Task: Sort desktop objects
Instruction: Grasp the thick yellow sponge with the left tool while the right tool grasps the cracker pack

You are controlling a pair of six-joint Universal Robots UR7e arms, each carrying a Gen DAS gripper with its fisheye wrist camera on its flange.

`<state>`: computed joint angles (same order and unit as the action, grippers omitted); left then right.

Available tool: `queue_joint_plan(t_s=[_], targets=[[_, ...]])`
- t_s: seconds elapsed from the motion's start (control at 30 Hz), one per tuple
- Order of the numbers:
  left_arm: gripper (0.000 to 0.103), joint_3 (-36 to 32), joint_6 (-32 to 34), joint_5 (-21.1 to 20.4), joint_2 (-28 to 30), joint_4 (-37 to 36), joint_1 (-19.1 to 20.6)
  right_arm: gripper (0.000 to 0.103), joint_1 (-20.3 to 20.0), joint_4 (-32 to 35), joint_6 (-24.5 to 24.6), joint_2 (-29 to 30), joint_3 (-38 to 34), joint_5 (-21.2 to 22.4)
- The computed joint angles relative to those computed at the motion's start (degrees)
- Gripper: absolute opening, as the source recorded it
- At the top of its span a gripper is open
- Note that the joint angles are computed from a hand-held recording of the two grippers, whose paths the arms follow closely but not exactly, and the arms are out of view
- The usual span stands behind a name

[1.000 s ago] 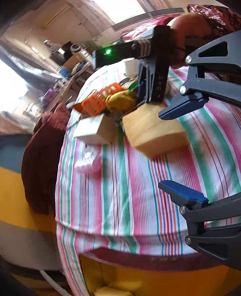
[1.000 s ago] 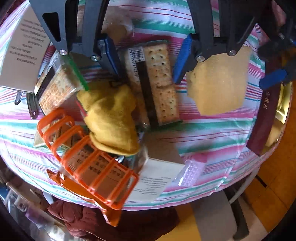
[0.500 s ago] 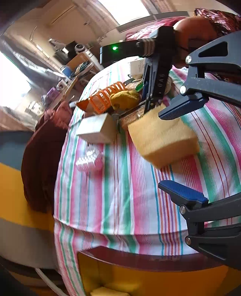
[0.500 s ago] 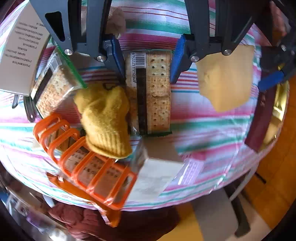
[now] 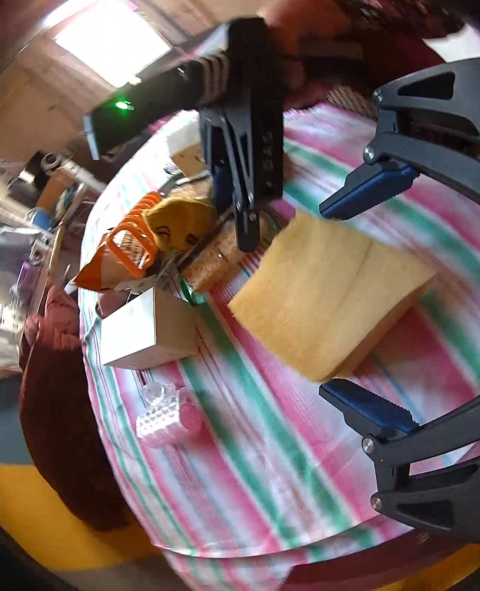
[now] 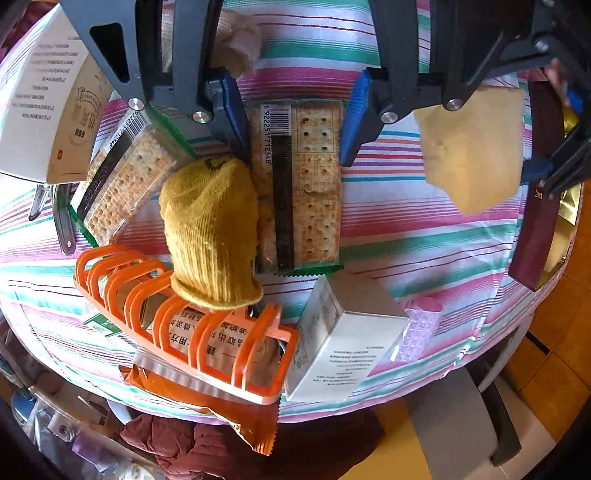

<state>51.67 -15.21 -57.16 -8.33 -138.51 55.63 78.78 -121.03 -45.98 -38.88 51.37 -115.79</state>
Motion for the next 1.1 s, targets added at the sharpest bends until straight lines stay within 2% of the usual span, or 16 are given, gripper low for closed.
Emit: queue_joint_plan(t_s=[0.1, 0.2, 0.27, 0.37, 0.53, 0.67, 0.73, 0.97, 1.03, 1.1], targets=[[0.089, -0.24, 0.76, -1.34, 0.36, -1.46, 0.40, 0.048, 0.07, -0.04, -0.38, 0.16, -0.15, -0.30], [0.089, -0.76, 1.63, -0.76, 1.11, -2.68, 0.30, 0.048, 0.05, 0.12, -0.56, 0.51, -0.70, -0.35], [0.085, -3.49, 2.12, 0.13, 2.77, -0.60, 0.16, 0.048, 0.60, -1.09, -0.28, 1.50, -0.45, -0.68], [0.081, -4.06, 1.60, 1.49, 3.46, 1.35, -0.06, 0.048, 0.82, -2.12, -0.09, 1.54, 0.46, -0.75], [0.078, 0.24, 0.85, 1.23, 1.99, -4.29, 0.02, 0.048, 0.93, -2.26, 0.16, 1.91, 0.27, -0.67], [0.074, 1.20, -0.89, 2.35, 1.57, -3.99, -0.51, 0.048, 1.12, -2.77, 0.16, 2.21, 0.32, -0.77], [0.074, 2.22, -1.50, 0.78, 1.04, -4.48, -0.48, 0.048, 1.14, -2.79, 0.43, 2.25, 0.36, -0.60], [0.073, 9.94, -5.75, -0.43, -2.68, -11.08, -0.44, 0.048, 1.39, -3.44, 0.37, 2.57, 0.77, -0.20], [0.073, 12.56, -6.88, -0.56, -3.97, -13.49, -0.53, 0.048, 1.28, -2.61, 0.66, 2.42, 0.70, 1.27], [0.073, 15.55, -7.41, 1.29, -5.28, -16.18, -1.41, 0.048, 1.02, -0.98, 1.12, 2.12, 0.39, 3.73]])
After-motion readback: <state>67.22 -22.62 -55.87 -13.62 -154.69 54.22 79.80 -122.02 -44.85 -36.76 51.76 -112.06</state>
